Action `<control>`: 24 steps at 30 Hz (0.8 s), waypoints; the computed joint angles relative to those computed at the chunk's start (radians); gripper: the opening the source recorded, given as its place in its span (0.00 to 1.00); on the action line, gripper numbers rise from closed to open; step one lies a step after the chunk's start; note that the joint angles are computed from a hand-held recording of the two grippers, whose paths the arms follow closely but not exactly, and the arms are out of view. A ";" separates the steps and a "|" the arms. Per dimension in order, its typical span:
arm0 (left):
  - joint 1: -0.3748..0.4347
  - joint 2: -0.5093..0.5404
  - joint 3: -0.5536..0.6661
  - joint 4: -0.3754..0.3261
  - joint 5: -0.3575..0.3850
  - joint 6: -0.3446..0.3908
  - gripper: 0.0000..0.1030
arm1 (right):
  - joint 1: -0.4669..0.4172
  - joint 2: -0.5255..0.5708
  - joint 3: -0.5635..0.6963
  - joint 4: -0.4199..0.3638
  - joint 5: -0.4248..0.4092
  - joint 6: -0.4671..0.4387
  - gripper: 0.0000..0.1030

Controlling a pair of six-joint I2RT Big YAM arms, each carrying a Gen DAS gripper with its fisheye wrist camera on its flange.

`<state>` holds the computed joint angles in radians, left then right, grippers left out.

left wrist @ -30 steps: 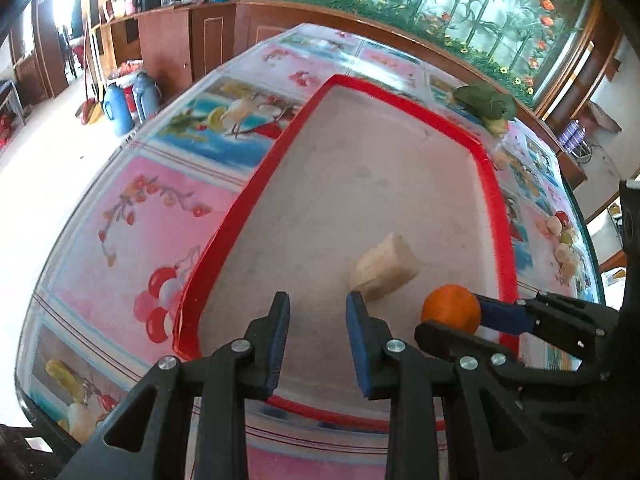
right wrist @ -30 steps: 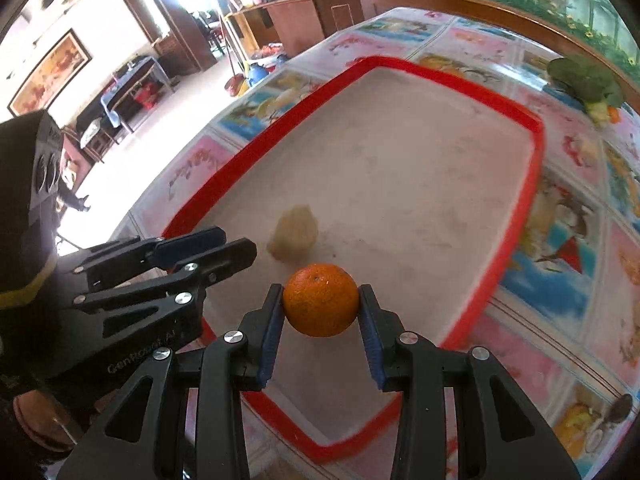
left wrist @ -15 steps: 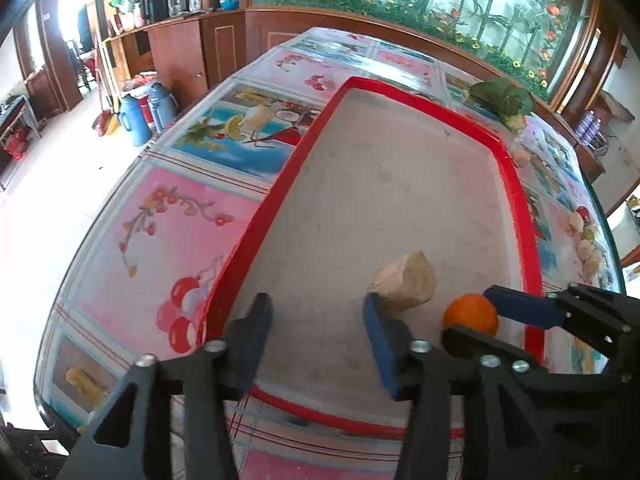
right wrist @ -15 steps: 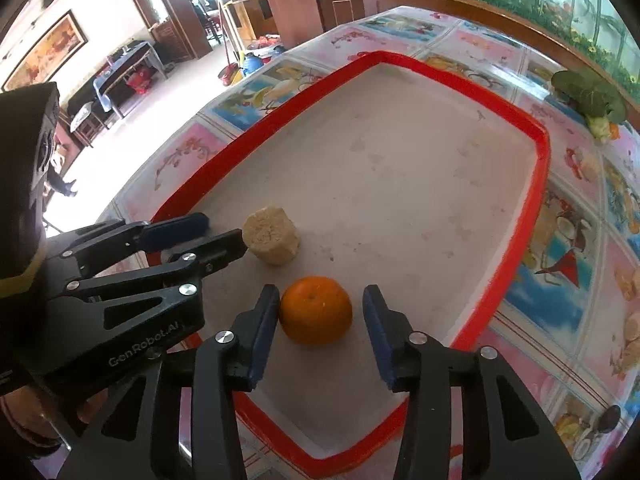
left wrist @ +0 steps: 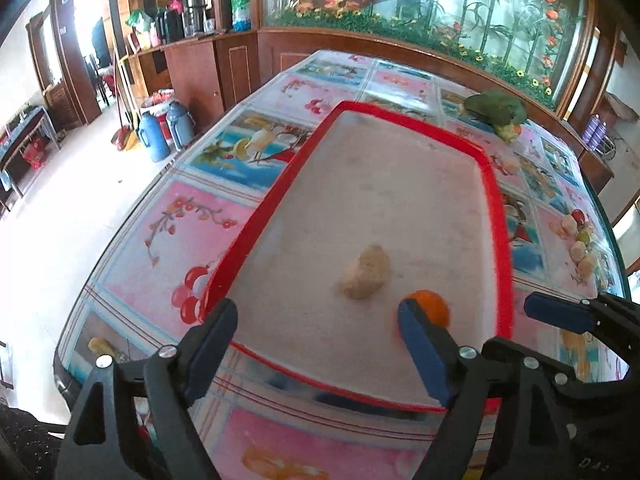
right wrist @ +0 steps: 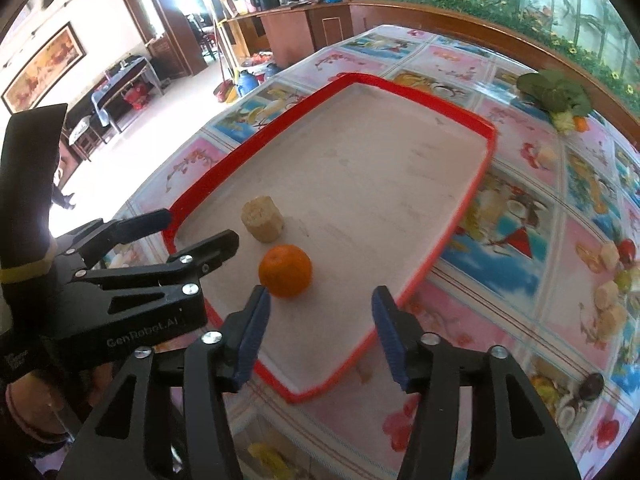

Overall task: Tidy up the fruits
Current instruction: 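Open the left tool to drop the cube while the right tool releases the orange in the tray, then withdraw both tools from the tray back over the fruits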

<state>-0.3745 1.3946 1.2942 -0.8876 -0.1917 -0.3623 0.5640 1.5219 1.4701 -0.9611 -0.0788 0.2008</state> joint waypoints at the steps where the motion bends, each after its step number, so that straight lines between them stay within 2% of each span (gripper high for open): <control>1: -0.013 -0.004 0.001 -0.001 -0.014 -0.003 0.86 | -0.005 -0.018 -0.016 0.004 0.000 0.001 0.56; 7: -0.101 -0.012 0.017 0.012 -0.042 0.002 0.94 | -0.042 -0.122 -0.120 0.008 -0.004 0.016 0.56; 12: -0.180 0.041 0.080 -0.007 -0.014 0.020 0.94 | -0.110 -0.226 -0.228 0.016 0.009 0.051 0.56; 15: -0.230 0.076 0.115 -0.018 0.004 0.027 0.94 | -0.178 -0.300 -0.297 0.016 0.024 0.074 0.56; 20: -0.298 0.148 0.190 -0.055 0.038 0.047 0.94 | -0.343 -0.410 -0.384 -0.001 0.056 0.091 0.56; 24: -0.346 0.203 0.255 -0.083 0.051 0.065 0.94 | -0.474 -0.453 -0.418 -0.006 0.068 0.066 0.64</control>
